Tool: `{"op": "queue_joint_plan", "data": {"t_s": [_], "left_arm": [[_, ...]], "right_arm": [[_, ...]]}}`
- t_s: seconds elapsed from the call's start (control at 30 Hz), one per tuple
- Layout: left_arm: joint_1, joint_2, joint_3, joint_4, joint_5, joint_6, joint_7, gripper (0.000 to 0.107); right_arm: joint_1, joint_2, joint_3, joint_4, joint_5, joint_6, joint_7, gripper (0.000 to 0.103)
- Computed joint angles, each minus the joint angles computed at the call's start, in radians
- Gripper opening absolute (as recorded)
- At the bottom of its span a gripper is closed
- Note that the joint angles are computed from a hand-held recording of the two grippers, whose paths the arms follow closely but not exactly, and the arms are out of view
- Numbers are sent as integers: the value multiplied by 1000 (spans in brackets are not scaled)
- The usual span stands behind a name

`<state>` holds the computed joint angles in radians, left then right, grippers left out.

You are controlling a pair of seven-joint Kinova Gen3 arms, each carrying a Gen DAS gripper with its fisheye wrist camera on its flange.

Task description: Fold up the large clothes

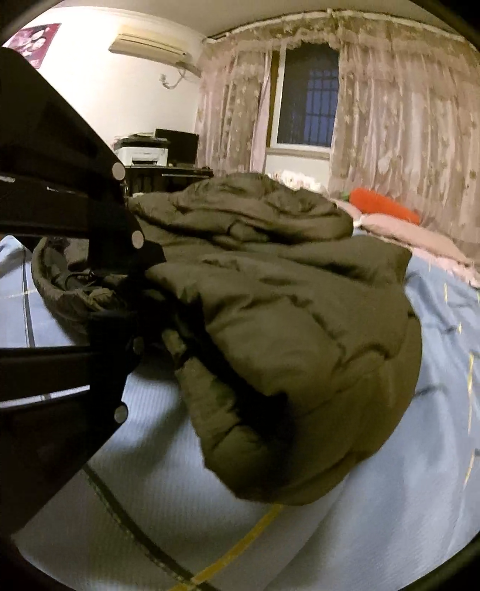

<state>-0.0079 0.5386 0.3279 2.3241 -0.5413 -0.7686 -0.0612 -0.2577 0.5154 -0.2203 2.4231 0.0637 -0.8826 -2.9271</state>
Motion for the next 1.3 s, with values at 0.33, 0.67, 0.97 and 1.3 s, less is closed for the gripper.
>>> {"op": "queue_joint_plan", "data": {"t_s": [0.33, 0.67, 0.97, 1.3], "left_arm": [[-114, 36, 45, 6, -185, -41, 145, 93], [46, -44, -24, -13, -29, 162, 139, 7], [44, -144, 40, -55, 59, 333, 17, 6], [21, -203, 83, -260, 5, 404, -61, 6]], "right_arm": [[19, 14, -6, 6, 37, -69, -11, 13], [35, 8, -2, 12, 82, -65, 4, 14], [31, -6, 0, 4, 76, -85, 15, 13], [99, -55, 9, -154, 231, -21, -12, 11]]}}
